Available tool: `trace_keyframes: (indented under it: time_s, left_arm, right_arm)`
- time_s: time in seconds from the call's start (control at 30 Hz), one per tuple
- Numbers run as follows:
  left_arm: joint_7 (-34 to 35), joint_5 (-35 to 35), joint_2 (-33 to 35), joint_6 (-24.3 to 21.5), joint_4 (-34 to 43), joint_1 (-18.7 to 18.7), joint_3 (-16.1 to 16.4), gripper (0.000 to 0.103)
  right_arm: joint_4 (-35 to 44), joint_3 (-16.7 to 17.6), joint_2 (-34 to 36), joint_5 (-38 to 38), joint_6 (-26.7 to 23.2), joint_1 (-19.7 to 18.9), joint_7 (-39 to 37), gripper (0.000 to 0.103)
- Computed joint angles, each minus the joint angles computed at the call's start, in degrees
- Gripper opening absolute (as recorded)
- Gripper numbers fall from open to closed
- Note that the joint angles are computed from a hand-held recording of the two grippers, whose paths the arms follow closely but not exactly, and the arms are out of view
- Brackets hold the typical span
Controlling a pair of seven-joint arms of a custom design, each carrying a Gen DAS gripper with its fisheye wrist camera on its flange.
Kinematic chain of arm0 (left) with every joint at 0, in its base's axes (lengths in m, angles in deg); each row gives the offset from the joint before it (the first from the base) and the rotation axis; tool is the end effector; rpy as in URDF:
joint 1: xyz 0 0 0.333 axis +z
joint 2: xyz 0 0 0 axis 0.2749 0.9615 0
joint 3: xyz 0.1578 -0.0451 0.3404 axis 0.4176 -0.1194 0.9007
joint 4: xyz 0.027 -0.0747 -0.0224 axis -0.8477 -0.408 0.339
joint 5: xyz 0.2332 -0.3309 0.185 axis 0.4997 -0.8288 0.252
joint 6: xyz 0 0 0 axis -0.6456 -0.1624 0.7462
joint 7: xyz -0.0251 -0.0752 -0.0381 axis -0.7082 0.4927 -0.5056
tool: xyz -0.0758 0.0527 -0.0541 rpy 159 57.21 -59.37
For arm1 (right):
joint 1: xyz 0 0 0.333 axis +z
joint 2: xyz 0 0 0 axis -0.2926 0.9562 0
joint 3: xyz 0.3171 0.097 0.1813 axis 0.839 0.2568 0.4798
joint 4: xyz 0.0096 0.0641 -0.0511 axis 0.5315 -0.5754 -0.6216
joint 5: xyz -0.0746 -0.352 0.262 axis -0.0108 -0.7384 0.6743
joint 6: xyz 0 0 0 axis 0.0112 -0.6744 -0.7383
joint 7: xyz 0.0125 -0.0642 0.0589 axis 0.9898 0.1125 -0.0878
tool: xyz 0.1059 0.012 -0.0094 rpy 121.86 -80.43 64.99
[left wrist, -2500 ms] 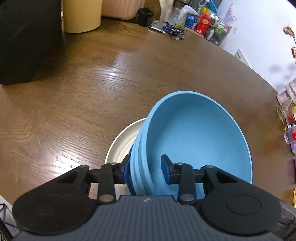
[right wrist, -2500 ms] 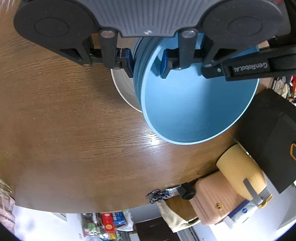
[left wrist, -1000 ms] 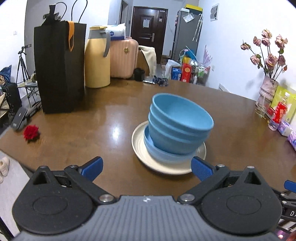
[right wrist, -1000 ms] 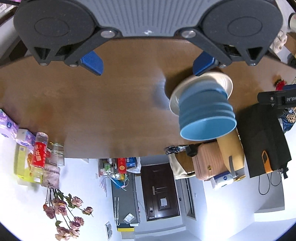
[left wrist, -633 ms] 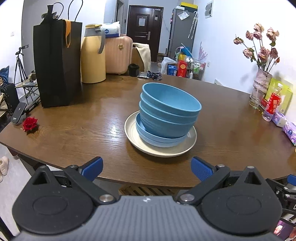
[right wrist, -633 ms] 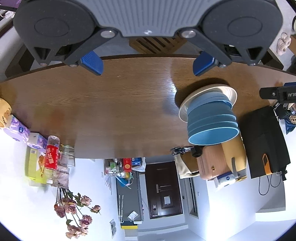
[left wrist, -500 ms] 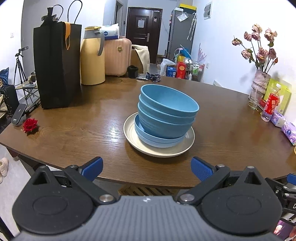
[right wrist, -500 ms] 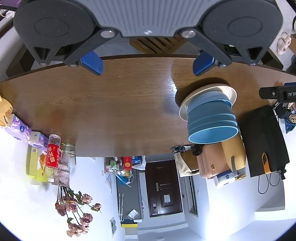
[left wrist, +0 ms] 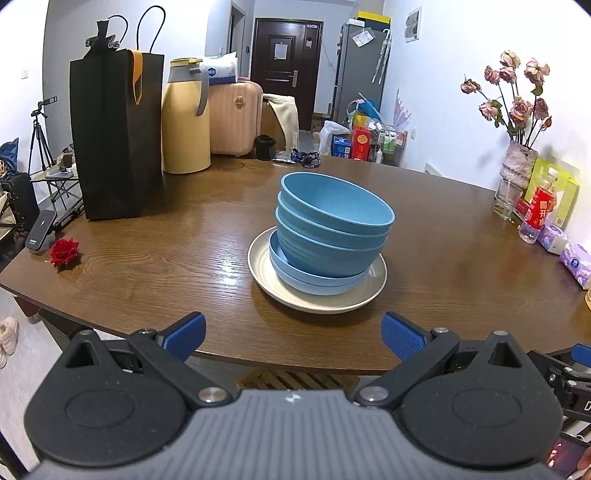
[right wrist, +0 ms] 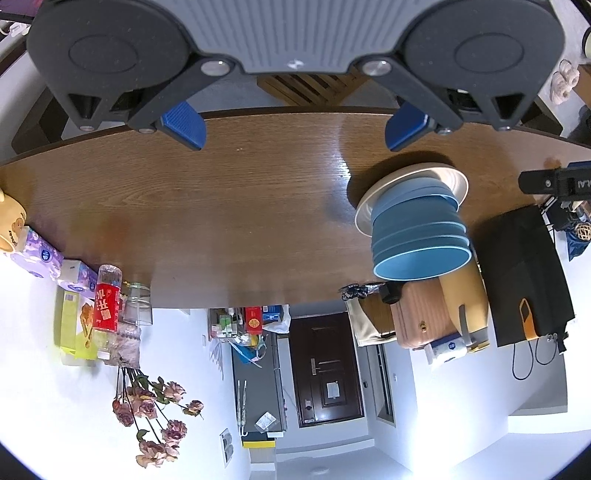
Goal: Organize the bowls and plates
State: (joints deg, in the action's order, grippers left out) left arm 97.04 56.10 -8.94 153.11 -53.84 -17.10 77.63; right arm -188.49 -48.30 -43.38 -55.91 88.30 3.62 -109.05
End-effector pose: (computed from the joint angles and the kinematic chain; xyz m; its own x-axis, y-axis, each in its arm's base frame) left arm 0.6972 -0.1525 0.4751 0.0050 -0.9979 0.0652 -0.5899 -0.0556 -0.8056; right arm 0.6537 0.2793 0.4283 -0.0147 -0.9904 -0.1377 -0.5511 0.1230 -0.8254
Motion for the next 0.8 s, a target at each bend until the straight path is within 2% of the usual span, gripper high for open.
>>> trace_keyframes:
  time_s: [0.7,0.8]
  left_arm:
    - [-0.60,0.05,-0.06,0.44,-0.36,-2.36,2.47,0.103]
    - [-0.62,-0.15,-0.20,-0.01,-0.24,-1.80,1.85,0.103]
  right_arm:
    - [0.08,0.49,-0.14,-1.83,-0.14,-0.42,1.74,0.103]
    - [0.09,0.52,-0.18,-1.74,-0.17,-0.44,1.55,0.103]
